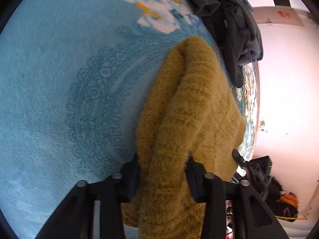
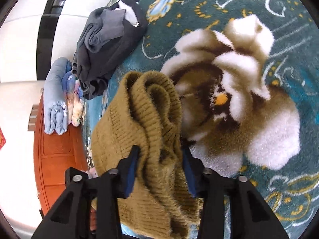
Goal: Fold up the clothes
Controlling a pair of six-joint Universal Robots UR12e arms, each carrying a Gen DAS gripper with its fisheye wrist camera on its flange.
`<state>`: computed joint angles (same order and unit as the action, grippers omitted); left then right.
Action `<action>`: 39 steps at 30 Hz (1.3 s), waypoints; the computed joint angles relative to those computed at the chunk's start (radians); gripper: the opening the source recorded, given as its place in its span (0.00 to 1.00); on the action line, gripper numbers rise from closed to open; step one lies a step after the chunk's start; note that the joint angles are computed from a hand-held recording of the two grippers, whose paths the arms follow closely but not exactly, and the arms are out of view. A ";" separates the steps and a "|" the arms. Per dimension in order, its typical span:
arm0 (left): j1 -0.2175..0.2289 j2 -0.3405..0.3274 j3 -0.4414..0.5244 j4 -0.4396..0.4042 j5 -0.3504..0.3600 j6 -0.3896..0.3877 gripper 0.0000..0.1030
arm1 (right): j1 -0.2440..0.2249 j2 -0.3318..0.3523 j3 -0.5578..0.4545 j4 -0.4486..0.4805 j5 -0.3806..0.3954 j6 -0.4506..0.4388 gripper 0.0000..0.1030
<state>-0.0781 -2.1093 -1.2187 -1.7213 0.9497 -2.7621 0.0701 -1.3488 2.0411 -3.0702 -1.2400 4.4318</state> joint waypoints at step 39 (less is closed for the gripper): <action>0.436 0.192 0.034 0.402 0.120 -0.244 0.31 | 0.283 0.538 -1.076 0.370 0.373 -0.429 0.29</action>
